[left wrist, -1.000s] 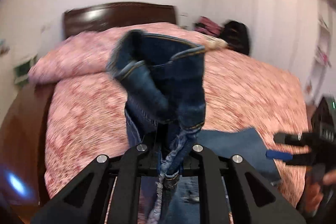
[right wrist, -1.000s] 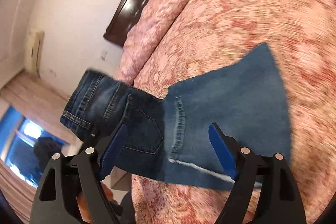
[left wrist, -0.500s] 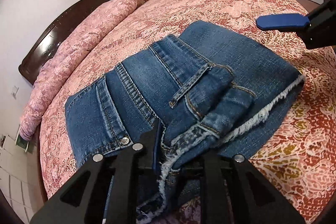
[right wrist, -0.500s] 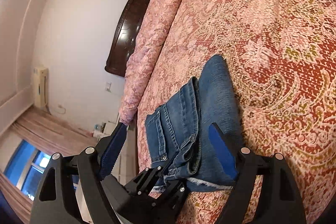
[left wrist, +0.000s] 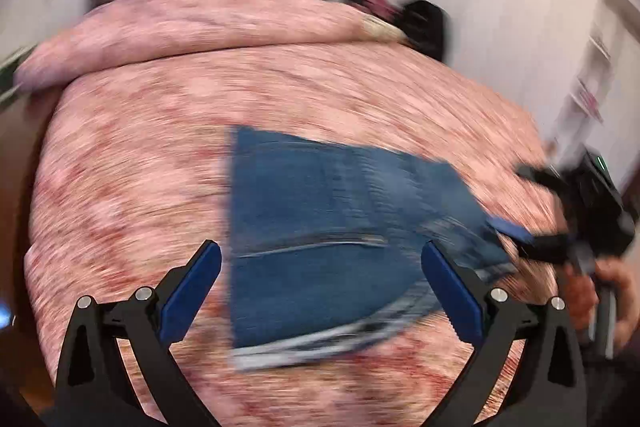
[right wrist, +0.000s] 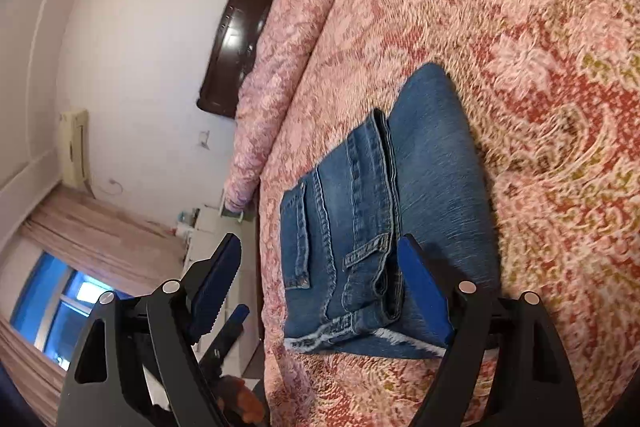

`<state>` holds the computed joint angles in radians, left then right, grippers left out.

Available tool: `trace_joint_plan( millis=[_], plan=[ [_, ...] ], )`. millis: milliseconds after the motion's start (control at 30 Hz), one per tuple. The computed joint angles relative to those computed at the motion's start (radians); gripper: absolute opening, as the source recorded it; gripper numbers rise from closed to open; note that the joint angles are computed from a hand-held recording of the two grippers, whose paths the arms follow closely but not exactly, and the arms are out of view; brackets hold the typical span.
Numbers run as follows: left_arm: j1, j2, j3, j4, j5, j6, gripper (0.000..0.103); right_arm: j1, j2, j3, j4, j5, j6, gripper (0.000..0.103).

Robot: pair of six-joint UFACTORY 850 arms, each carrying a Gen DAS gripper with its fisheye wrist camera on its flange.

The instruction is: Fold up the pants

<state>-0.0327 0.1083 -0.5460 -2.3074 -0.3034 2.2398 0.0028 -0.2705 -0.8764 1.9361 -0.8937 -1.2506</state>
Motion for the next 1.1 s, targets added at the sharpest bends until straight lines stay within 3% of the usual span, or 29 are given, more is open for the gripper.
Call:
trace_joint_plan(
  millis=[67, 167, 233, 400, 500, 667, 700, 733, 800, 900, 933, 1100],
  plan=[
    [0.051, -0.017, 0.011, -0.035, -0.021, -0.033, 0.100, 0.016, -0.011, -0.026, -0.019, 0.028, 0.040, 0.080],
    [0.143, -0.080, 0.003, 0.119, -0.090, -0.268, 0.100, 0.033, -0.042, -0.080, -0.037, 0.073, 0.087, 0.080],
    [0.152, -0.126, -0.012, 0.147, -0.072, -0.335, 0.100, 0.038, -0.071, -0.122, -0.059, 0.102, 0.140, 0.080],
    [0.188, -0.154, -0.006, 0.199, -0.152, -0.433, 0.100, 0.049, -0.146, -0.228, -0.167, 0.148, 0.278, 0.080],
    [0.205, -0.145, 0.011, 0.227, -0.197, -0.475, 0.100, 0.058, -0.181, -0.280, -0.309, 0.183, 0.404, 0.080],
    [0.271, -0.152, 0.039, 0.339, -0.395, -0.602, 0.101, 0.110, -0.229, -0.401, -0.664, 0.250, 0.608, 0.080],
    [0.278, -0.162, 0.033, 0.351, -0.420, -0.616, 0.101, 0.111, -0.228, -0.402, -0.686, 0.242, 0.613, 0.076],
    [0.279, -0.170, 0.029, 0.351, -0.438, -0.623, 0.101, 0.114, -0.232, -0.418, -0.722, 0.227, 0.617, 0.064],
    [0.281, -0.187, 0.008, 0.362, -0.453, -0.647, 0.101, 0.126, -0.238, -0.446, -0.829, 0.221, 0.648, 0.051],
    [0.281, -0.185, 0.014, 0.361, -0.455, -0.654, 0.101, 0.113, -0.249, -0.452, -0.798, 0.164, 0.621, 0.017],
    [0.284, -0.181, 0.019, 0.366, -0.454, -0.654, 0.101, 0.111, -0.246, -0.448, -0.769, 0.159, 0.593, 0.012],
    [0.278, -0.179, 0.014, 0.370, -0.439, -0.652, 0.101, 0.124, -0.197, -0.438, -0.725, 0.177, 0.557, 0.010]
  ],
)
